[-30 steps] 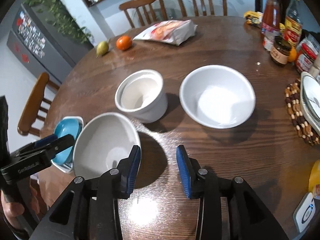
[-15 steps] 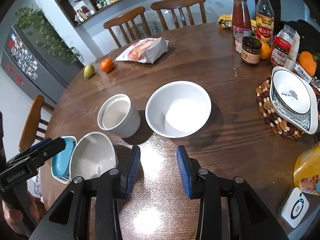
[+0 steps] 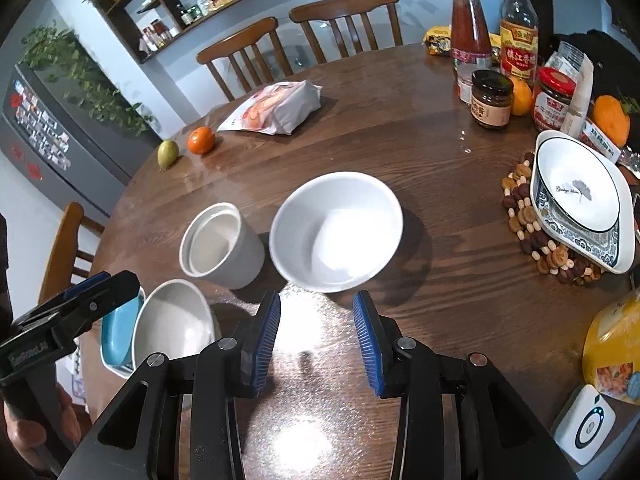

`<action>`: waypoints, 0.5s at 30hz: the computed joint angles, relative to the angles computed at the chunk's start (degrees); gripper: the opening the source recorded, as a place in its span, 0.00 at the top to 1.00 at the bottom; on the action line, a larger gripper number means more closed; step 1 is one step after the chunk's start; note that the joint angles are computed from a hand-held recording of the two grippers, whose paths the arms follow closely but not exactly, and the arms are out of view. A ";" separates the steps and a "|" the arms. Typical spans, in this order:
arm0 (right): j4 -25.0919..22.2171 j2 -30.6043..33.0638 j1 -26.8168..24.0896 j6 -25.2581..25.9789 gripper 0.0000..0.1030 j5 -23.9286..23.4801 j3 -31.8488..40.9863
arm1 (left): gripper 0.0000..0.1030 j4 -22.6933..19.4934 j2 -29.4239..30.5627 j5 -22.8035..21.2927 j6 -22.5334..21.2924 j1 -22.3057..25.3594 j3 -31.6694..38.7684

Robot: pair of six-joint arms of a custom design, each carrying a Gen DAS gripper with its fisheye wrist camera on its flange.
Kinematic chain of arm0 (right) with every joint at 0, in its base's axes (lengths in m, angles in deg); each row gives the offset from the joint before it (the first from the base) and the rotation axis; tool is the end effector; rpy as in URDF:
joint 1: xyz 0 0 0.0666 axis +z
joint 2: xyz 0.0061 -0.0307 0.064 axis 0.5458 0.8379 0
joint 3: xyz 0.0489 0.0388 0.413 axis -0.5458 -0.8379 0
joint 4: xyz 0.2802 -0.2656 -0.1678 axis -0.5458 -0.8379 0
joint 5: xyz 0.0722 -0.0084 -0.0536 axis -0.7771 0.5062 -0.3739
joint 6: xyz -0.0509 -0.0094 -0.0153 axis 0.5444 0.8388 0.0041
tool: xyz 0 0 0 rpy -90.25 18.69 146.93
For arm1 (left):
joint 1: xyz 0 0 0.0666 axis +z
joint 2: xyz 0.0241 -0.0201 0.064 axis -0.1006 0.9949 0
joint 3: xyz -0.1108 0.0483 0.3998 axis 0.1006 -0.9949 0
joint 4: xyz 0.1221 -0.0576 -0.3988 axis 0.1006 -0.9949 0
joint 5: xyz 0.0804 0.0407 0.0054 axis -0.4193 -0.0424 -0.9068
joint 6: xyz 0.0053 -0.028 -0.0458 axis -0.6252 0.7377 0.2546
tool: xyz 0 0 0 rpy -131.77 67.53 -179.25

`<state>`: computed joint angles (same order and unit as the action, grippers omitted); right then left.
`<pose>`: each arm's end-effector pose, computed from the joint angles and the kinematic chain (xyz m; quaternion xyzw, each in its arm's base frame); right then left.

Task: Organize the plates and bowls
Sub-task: 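Move both open grippers toward the white round bowl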

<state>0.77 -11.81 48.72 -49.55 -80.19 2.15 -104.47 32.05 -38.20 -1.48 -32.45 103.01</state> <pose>0.4166 0.1100 0.3800 0.2752 0.9054 0.0936 0.3096 0.5463 -0.2850 0.4121 0.2911 0.9097 -0.1718 0.2414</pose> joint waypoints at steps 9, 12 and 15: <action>-0.56 0.03 -3.57 0.59 0.63 -0.76 -0.55 | 0.17 -3.35 5.77 3.26 -2.02 -2.97 7.20; -0.48 0.37 -5.29 0.90 0.63 -1.09 -0.49 | 0.17 -4.47 9.36 1.60 -3.27 -4.58 12.43; -0.11 1.17 -6.70 0.67 0.63 -2.25 -0.67 | 0.17 -6.42 13.56 -1.44 -4.06 -6.11 17.66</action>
<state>0.67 -10.65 42.02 -48.88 -82.44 1.49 -110.90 45.60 -39.64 -5.54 -38.56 120.67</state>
